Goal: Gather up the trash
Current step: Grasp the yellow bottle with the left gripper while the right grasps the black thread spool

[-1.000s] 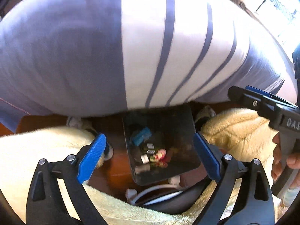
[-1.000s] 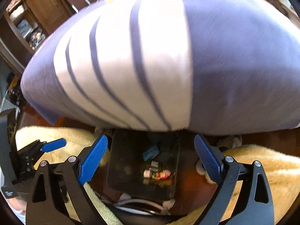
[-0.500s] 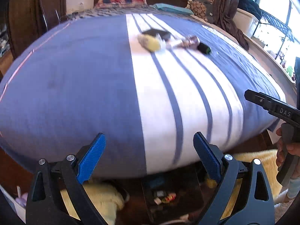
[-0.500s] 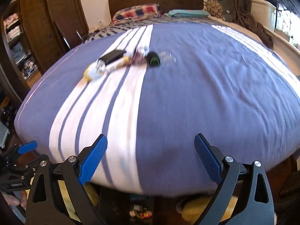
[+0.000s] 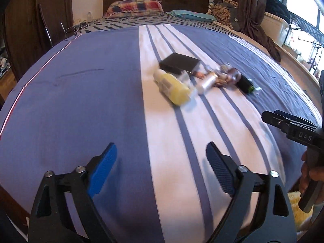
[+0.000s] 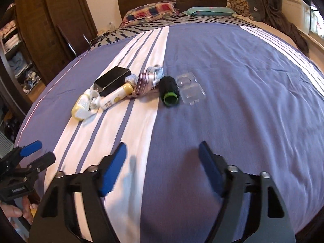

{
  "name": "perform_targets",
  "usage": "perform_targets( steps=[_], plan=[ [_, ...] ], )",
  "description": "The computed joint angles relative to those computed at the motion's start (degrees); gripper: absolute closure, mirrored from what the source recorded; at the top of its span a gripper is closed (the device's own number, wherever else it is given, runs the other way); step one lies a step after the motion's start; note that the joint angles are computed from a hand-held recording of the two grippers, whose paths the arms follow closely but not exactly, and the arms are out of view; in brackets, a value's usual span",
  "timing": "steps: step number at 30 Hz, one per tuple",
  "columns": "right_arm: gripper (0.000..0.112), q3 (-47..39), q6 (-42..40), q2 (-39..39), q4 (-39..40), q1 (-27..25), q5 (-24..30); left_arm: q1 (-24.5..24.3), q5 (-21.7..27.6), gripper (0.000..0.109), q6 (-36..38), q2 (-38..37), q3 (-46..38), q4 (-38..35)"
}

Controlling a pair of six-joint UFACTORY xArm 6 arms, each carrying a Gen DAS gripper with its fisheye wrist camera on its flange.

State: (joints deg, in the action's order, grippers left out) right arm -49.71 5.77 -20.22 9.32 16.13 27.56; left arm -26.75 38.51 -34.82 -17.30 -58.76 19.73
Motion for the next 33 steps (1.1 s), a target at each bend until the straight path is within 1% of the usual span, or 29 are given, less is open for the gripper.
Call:
perform_targets(
  steps=[2,4,5,12,14,19,22,24,29,33],
  plan=[
    [0.057,-1.89,-2.10,2.11,2.11,-0.27,-0.19,1.14,-0.05,0.040,1.06,1.93,-1.41,-1.39],
    [0.060,-3.48,-3.86,3.76,3.94,-0.52,-0.07,2.00,0.04,0.046,2.10,4.39,-3.27,-2.74],
    [0.062,-4.27,-4.15,4.68,3.93,-0.61,-0.11,2.22,-0.12,0.047,2.29,5.23,-3.85,-2.91],
    [0.064,-9.41,-3.60,10.33,1.32,-0.78,-0.01,2.71,-1.46,0.048,3.85,11.62,-9.63,-3.81],
    [0.064,-10.39,-3.96,11.30,1.49,-0.86,0.14,2.73,-1.50,0.051,4.15,13.56,-11.63,-4.06],
    [0.064,-12.51,-4.94,13.18,2.15,-1.27,0.85,2.48,-1.80,0.052,5.08,16.50,-14.76,-5.40],
    [0.063,-13.98,-4.55,14.38,1.38,-1.17,1.50,2.14,-1.06,0.051,4.43,18.27,-16.99,-5.48],
    [0.063,-14.62,-4.43,14.96,1.17,-1.13,1.72,1.61,-0.70,0.050,5.86,19.24,-18.34,-6.60],
    [0.064,-16.27,-4.31,16.28,0.87,-1.21,2.36,1.61,0.40,0.051,4.42,21.67,-21.34,-6.08],
    [0.064,-17.12,-2.98,17.01,-1.62,-0.70,2.88,1.99,1.10,0.051,4.97,23.18,-23.07,-6.60]
  ],
)
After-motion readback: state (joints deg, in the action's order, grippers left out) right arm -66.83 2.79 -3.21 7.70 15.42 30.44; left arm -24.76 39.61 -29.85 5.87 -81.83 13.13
